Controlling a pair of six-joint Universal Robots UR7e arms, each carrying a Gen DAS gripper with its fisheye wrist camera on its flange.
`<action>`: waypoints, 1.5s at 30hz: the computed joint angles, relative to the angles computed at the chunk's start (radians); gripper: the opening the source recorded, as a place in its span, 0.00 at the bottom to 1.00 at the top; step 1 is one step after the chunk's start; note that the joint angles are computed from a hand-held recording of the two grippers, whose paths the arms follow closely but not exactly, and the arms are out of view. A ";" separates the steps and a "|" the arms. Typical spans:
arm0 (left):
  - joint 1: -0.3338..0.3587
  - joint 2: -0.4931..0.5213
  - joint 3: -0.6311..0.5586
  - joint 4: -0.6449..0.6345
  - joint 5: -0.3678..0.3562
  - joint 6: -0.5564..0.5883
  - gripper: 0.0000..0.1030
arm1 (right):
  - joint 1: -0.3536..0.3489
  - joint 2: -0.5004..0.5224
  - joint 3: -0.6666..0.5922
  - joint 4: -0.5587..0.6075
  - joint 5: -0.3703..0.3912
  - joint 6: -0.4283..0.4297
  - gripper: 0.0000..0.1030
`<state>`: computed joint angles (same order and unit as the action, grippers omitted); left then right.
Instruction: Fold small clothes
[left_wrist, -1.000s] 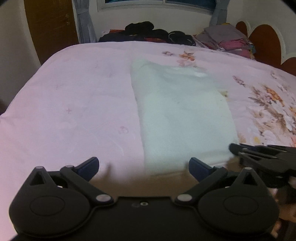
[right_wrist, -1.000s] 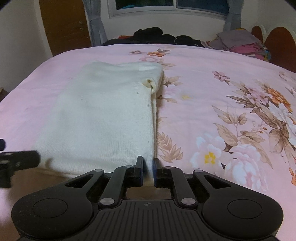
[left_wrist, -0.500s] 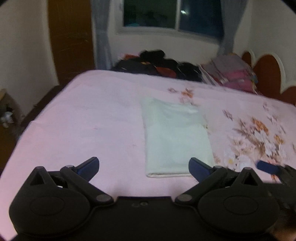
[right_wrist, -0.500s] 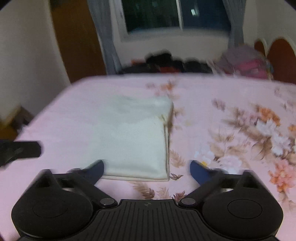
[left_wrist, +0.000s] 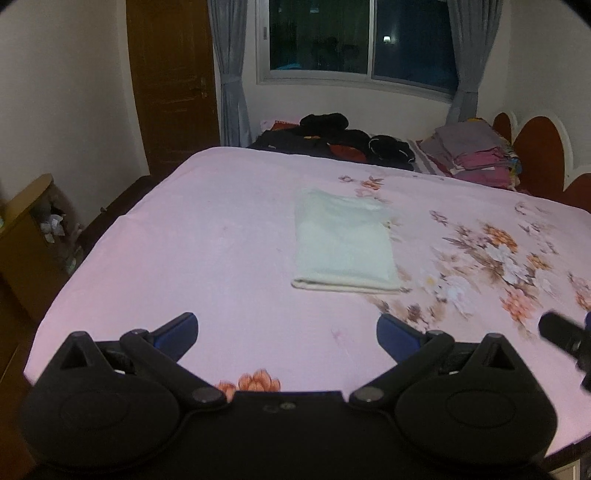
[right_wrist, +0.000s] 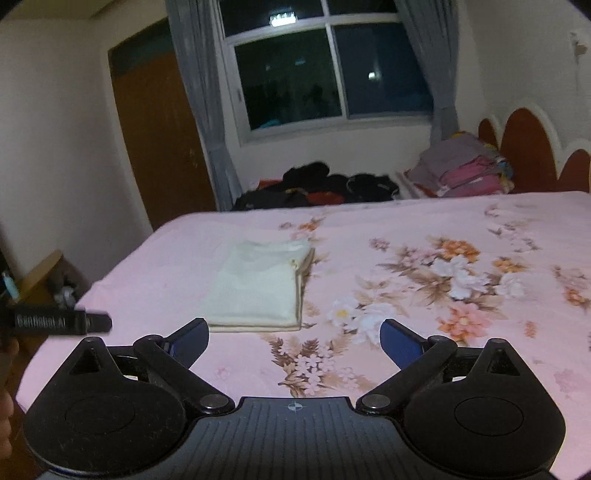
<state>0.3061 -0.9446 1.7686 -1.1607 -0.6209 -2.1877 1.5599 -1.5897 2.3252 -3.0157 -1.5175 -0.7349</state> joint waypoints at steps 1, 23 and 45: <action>-0.014 0.008 -0.005 0.004 -0.010 -0.009 1.00 | 0.000 -0.025 0.010 0.001 0.006 0.001 1.00; -0.098 0.094 -0.098 0.151 -0.065 -0.133 1.00 | -0.030 -0.220 0.072 0.097 0.111 -0.098 1.00; -0.094 0.107 -0.106 0.144 -0.060 -0.132 1.00 | -0.033 -0.214 0.068 0.108 0.120 -0.106 1.00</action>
